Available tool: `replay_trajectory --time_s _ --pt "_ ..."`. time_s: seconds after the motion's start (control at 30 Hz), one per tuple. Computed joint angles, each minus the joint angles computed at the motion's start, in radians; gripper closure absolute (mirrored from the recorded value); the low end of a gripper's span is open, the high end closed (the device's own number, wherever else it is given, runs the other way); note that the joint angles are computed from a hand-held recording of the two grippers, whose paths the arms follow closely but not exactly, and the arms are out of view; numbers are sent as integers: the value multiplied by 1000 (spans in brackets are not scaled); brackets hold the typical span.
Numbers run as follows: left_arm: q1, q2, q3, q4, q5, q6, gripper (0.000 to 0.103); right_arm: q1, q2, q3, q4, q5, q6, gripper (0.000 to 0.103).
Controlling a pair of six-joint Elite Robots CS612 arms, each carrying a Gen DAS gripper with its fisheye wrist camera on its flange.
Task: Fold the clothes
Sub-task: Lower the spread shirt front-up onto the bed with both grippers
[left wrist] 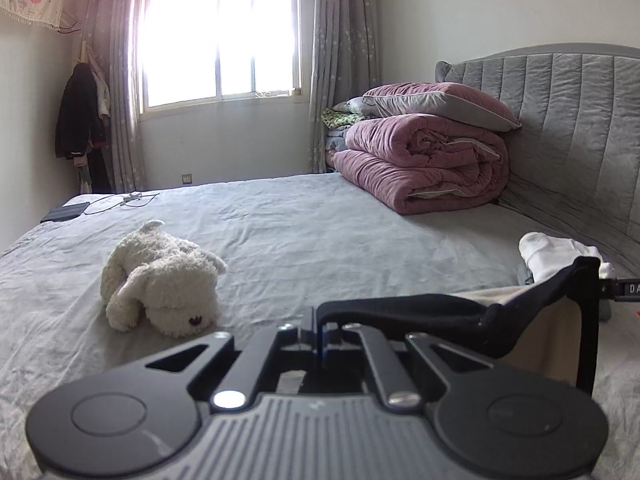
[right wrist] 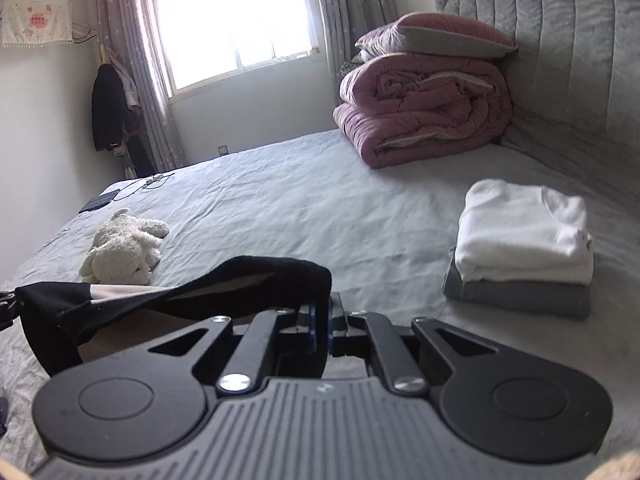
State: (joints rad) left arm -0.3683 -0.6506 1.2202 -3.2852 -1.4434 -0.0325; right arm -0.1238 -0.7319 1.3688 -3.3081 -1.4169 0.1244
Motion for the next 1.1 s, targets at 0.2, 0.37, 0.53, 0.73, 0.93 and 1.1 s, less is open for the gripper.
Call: replay_trajectory --time_s 0.2,0.37,0.53,0.73,0.93,1.1 --pt "6 69 -139 110 16 -32 101 9 73 -135 74 -44 -48 98" --pt "16 144 -270 245 28 -75 101 23 138 -231 149 -75 -91 98" --pt "25 224 -403 390 45 -115 101 29 196 -315 238 -61 -113 98" --pt "28 298 -516 514 56 -151 100 30 251 -399 351 -45 -85 98" --pt "24 337 -560 546 66 -159 95 32 282 -442 410 -42 -60 91" --pt "19 342 -560 533 96 -150 89 36 288 -450 415 -55 -70 86"
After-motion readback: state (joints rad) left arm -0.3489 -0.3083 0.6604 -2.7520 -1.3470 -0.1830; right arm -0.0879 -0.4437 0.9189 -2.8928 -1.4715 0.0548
